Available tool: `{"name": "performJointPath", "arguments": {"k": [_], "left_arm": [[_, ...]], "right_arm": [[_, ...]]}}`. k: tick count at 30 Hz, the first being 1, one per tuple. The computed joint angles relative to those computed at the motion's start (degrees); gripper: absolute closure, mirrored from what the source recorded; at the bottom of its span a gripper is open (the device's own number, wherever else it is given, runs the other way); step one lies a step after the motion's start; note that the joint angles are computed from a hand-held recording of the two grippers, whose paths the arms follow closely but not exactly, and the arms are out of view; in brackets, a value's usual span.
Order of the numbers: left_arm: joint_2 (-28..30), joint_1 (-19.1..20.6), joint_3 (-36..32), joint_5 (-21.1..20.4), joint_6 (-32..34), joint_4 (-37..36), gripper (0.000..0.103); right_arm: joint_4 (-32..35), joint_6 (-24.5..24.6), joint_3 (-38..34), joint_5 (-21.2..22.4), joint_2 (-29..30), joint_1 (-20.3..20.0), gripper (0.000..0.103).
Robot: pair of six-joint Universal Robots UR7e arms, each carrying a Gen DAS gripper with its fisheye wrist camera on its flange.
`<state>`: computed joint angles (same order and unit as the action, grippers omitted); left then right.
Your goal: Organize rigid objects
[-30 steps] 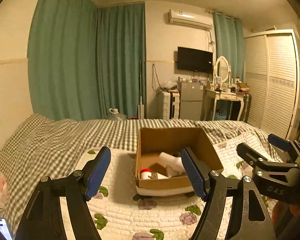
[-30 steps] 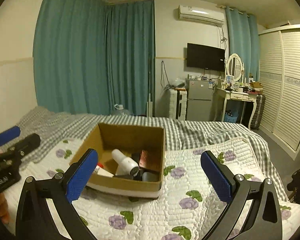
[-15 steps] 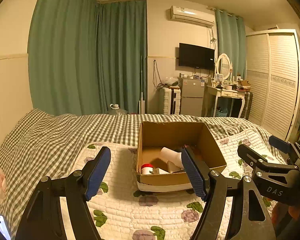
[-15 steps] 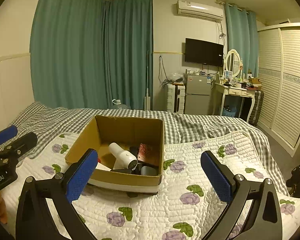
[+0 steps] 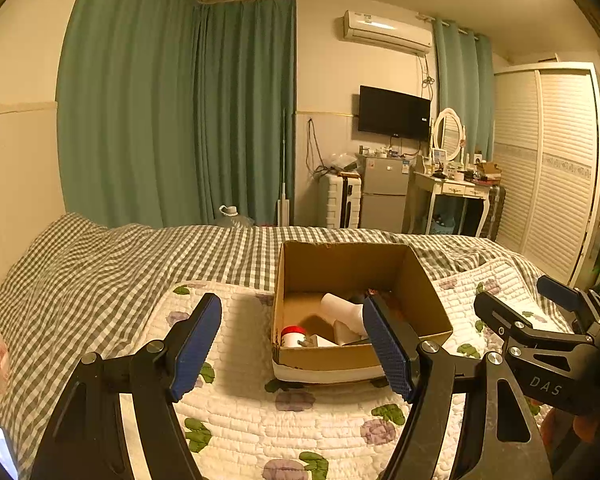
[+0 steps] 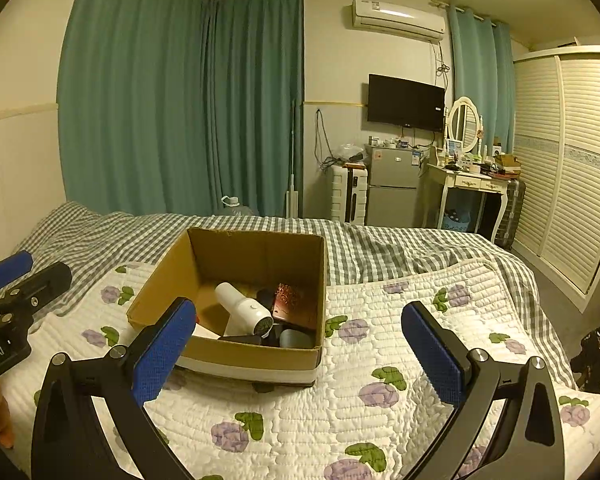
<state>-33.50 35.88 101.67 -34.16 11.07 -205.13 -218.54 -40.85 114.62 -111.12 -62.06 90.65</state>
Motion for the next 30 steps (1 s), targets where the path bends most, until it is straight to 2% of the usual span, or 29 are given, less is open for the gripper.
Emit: {"name": "performJointPath", "arguments": {"k": [30], "left_arm": [[0.0, 0.3, 0.0, 0.4, -0.5, -0.5, 0.027]], "right_arm": [[0.2, 0.8, -0.3, -2.7, 0.9, 0.1, 0.000]]}}
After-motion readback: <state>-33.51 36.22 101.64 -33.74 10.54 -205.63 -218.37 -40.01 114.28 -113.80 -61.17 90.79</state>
